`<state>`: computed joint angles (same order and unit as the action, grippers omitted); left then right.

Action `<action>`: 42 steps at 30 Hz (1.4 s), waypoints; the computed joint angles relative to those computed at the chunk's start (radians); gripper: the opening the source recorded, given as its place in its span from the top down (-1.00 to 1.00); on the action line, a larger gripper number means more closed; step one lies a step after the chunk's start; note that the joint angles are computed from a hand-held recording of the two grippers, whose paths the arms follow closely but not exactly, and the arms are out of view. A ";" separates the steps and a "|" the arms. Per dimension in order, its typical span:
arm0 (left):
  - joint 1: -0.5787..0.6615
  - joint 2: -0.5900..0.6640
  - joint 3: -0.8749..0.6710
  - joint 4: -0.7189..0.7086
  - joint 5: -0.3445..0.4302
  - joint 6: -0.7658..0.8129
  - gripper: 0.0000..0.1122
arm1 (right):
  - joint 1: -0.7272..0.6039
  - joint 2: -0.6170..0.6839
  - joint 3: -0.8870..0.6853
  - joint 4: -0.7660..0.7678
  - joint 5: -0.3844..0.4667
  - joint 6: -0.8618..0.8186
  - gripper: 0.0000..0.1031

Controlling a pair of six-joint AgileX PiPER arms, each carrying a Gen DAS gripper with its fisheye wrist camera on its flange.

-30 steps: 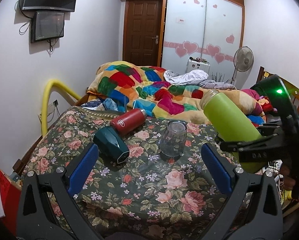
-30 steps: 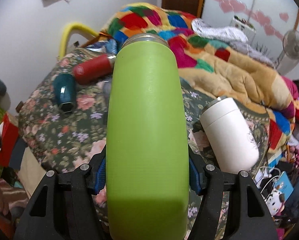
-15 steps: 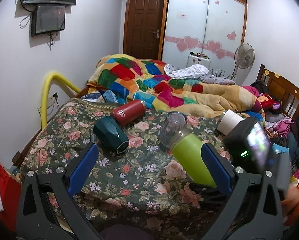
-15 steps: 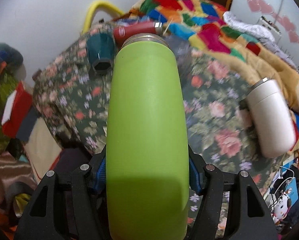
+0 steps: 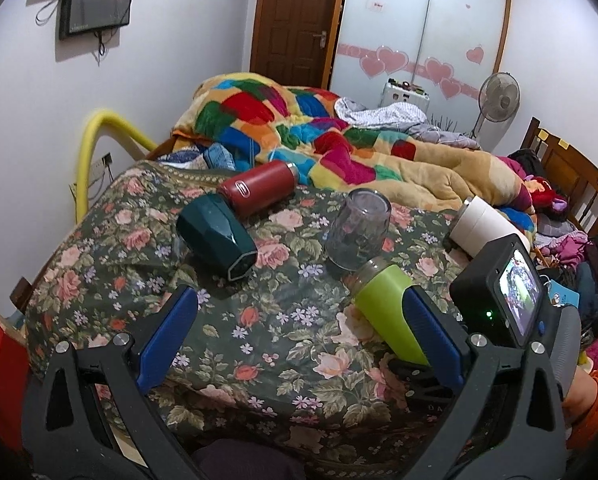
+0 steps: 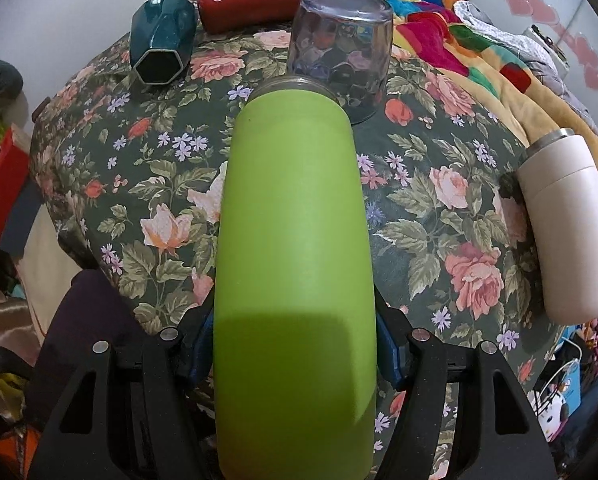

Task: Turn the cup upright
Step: 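Close the right gripper around the lime-green bottle's body and lift it, then rotate the held green bottle with the right gripper until its mouth points up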

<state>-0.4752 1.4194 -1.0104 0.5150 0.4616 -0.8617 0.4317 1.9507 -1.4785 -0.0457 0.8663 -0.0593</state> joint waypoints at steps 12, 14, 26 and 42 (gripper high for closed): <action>0.039 0.103 -0.089 -0.329 0.035 0.265 -0.84 | -0.007 -0.174 0.135 0.036 -0.054 -0.008 -0.20; 0.043 0.141 -0.114 -0.419 0.047 0.339 -0.84 | -0.016 -0.236 0.179 0.036 -0.072 0.001 -0.20; 0.013 0.377 -0.314 -0.727 0.204 0.498 -0.49 | -0.132 -0.551 0.392 -0.033 -0.167 0.101 -0.26; -0.080 0.577 -0.606 -0.456 0.397 0.283 -0.18 | -0.265 -0.692 0.550 0.146 -0.247 -0.027 -0.26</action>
<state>-0.5552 1.9966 -1.6159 0.0593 0.8591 -0.5791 0.1664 1.2590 -0.9281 0.1006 0.6192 -0.0868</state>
